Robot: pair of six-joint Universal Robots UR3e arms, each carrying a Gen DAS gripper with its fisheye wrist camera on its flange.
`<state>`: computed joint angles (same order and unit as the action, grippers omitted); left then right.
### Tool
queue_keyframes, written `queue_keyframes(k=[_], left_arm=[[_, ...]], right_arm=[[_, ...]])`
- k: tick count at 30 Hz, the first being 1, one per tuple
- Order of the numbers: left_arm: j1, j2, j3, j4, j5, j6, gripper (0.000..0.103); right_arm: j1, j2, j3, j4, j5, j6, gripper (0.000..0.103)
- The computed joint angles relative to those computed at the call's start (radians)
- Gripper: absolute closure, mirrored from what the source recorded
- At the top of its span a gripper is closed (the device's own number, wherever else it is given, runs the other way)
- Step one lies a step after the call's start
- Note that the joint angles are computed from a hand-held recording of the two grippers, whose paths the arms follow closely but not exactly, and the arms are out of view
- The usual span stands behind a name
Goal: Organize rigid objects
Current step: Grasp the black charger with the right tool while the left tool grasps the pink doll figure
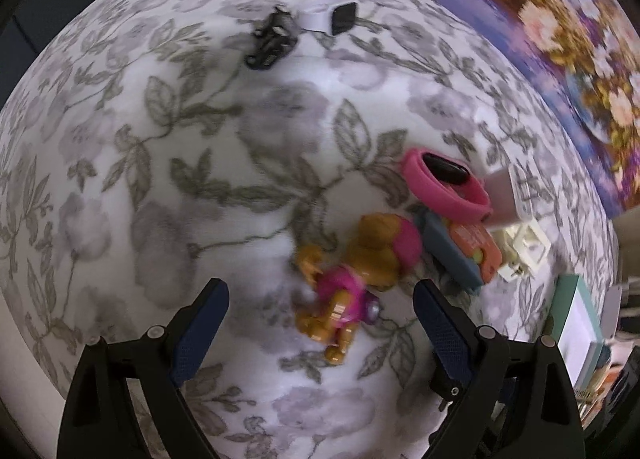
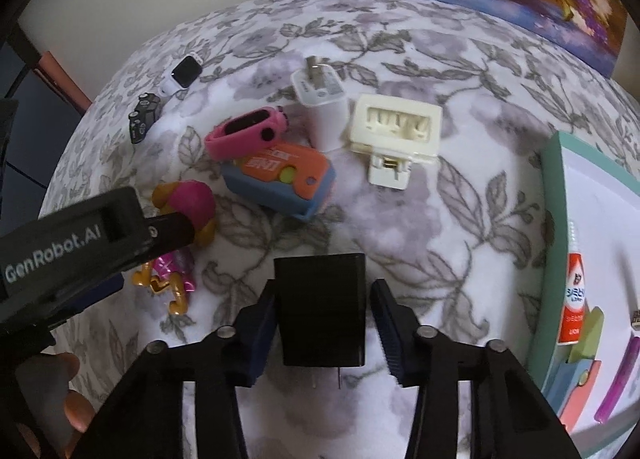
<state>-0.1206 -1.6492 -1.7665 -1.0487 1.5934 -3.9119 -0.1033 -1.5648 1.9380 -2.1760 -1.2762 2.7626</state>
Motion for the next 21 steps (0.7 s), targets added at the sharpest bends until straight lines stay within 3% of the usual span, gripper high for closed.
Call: queue_keyframes(k=[4, 15, 16, 21], left_arm=[[-0.015, -0.059, 0.035, 0.011, -0.010, 0.017, 0.028], [-0.079, -0.126, 0.090, 0.005, 0.094, -0.006, 0.046], [-0.084, -0.130, 0.096, 0.003, 0.102, -0.008, 0.060], [-0.101, -0.055, 0.050, 0.001, 0.081, -0.030, 0.062]], right_arm=[[-0.022, -0.004, -0.004, 0.023, -0.004, -0.003, 0.056], [-0.085, -0.033, 0.011, 0.076, -0.002, -0.030, 0.057], [-0.089, -0.039, 0.014, 0.080, -0.003, -0.035, 0.057], [-0.105, -0.056, 0.024, 0.097, -0.001, -0.041, 0.057]])
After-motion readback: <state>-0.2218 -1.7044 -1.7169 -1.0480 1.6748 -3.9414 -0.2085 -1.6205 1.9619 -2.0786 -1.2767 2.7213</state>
